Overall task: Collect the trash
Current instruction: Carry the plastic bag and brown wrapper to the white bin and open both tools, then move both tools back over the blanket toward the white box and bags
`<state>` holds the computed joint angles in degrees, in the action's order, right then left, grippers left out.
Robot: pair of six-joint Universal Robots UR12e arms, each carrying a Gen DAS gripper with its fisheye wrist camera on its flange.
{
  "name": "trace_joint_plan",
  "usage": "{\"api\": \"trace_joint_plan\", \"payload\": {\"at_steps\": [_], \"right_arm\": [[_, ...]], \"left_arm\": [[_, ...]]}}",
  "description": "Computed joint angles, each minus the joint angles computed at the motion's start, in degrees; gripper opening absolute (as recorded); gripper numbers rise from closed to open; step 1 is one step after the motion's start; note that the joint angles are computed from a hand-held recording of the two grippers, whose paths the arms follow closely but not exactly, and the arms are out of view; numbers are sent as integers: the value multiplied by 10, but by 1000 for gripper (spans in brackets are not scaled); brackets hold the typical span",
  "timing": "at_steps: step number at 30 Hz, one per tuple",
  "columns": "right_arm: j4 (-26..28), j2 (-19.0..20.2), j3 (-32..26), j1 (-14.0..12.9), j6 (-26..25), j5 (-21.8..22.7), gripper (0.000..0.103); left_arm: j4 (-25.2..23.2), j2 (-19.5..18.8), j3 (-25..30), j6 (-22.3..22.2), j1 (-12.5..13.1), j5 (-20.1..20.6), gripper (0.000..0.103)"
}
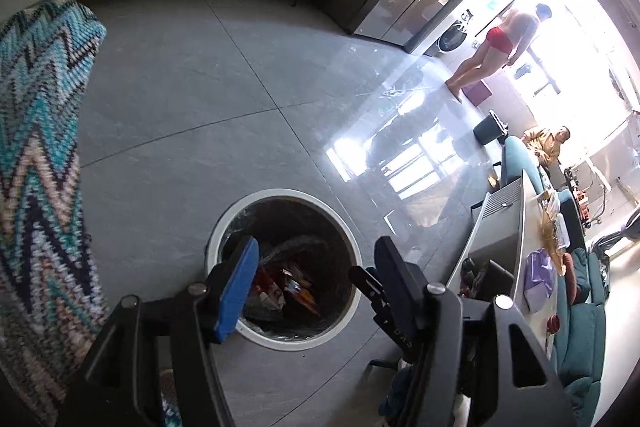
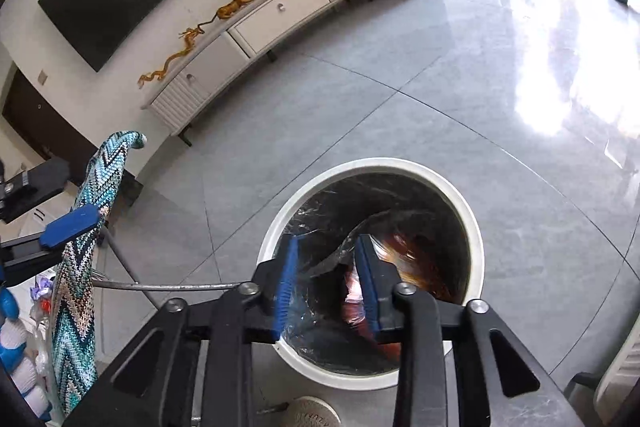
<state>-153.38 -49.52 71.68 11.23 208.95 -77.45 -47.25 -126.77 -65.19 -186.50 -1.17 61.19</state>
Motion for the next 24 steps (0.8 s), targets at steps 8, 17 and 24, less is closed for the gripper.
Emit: {"api": "trace_joint_plan", "payload": {"at_steps": [8, 17, 24], "right_arm": [[-22, -21, 18, 7, 6, 2, 37], [-70, -61, 17, 45, -35, -38, 40], [-110, -81, 0, 92, -91, -79, 55]], "left_arm": [[77, 64, -76, 39, 6, 63, 59], [216, 151, -182, 17, 30, 183, 59], [334, 222, -270, 2, 55, 306, 73]]}}
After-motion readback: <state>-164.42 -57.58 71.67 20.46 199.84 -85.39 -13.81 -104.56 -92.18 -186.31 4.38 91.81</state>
